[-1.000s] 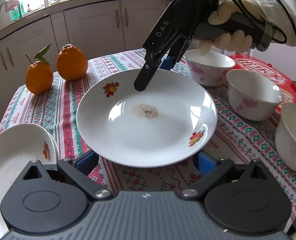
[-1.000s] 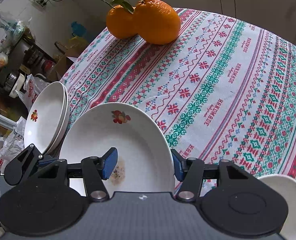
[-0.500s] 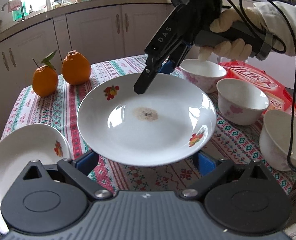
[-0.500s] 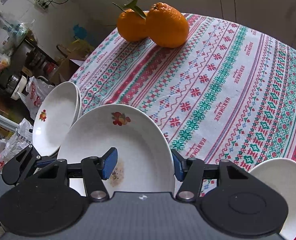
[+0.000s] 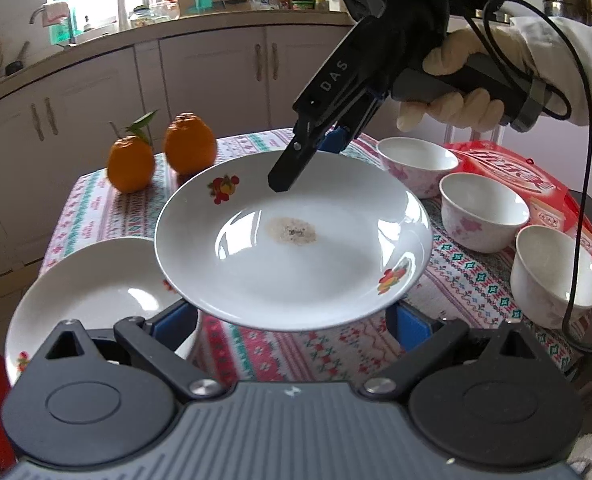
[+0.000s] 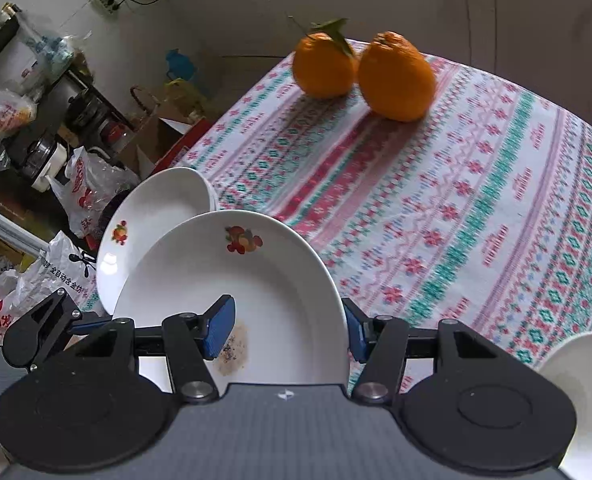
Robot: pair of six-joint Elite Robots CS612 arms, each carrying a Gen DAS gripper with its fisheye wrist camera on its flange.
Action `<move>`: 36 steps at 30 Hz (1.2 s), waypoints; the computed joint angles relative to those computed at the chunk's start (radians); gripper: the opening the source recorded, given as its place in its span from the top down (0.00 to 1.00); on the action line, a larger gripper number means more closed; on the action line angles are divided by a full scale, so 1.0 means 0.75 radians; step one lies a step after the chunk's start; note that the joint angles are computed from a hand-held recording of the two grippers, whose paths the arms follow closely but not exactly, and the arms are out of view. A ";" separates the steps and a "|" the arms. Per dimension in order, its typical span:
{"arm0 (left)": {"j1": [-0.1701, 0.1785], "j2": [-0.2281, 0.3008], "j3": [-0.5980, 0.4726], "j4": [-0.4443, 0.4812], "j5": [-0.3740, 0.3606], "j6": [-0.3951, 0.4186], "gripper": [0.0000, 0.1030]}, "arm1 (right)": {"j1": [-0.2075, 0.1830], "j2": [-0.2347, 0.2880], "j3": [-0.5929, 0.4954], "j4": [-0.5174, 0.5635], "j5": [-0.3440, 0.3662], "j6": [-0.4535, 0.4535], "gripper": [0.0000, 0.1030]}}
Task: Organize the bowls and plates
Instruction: 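Carry the stained plate with the right gripper over the stacked white plates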
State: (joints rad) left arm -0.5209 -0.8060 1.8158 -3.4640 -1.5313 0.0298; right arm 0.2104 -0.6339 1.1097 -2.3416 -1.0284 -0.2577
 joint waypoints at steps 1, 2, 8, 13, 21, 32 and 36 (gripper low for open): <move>0.003 -0.004 0.009 -0.006 0.003 -0.004 0.03 | 0.006 0.002 -0.006 0.004 0.000 -0.003 0.39; 0.006 -0.009 0.018 -0.015 0.007 -0.009 0.03 | 0.012 0.005 -0.014 0.010 0.000 -0.008 0.39; 0.026 -0.031 0.064 -0.046 0.040 -0.034 0.03 | 0.050 0.033 -0.078 0.053 0.009 -0.036 0.39; 0.043 -0.047 0.098 -0.077 0.075 -0.057 0.03 | 0.083 0.066 -0.151 0.099 0.014 -0.063 0.39; 0.071 -0.063 0.148 -0.105 0.128 -0.102 0.03 | 0.130 0.140 -0.293 0.203 0.032 -0.105 0.39; 0.107 -0.062 0.156 -0.075 0.132 -0.148 0.03 | 0.168 0.242 -0.463 0.341 0.022 -0.127 0.39; 0.118 -0.054 0.143 -0.068 0.120 -0.156 0.03 | 0.168 0.262 -0.495 0.368 0.022 -0.118 0.39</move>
State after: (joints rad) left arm -0.4323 -0.8467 1.9233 -3.5150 -1.4413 -0.0871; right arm 0.3365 -0.4371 0.7382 -2.0657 -1.0118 -0.3459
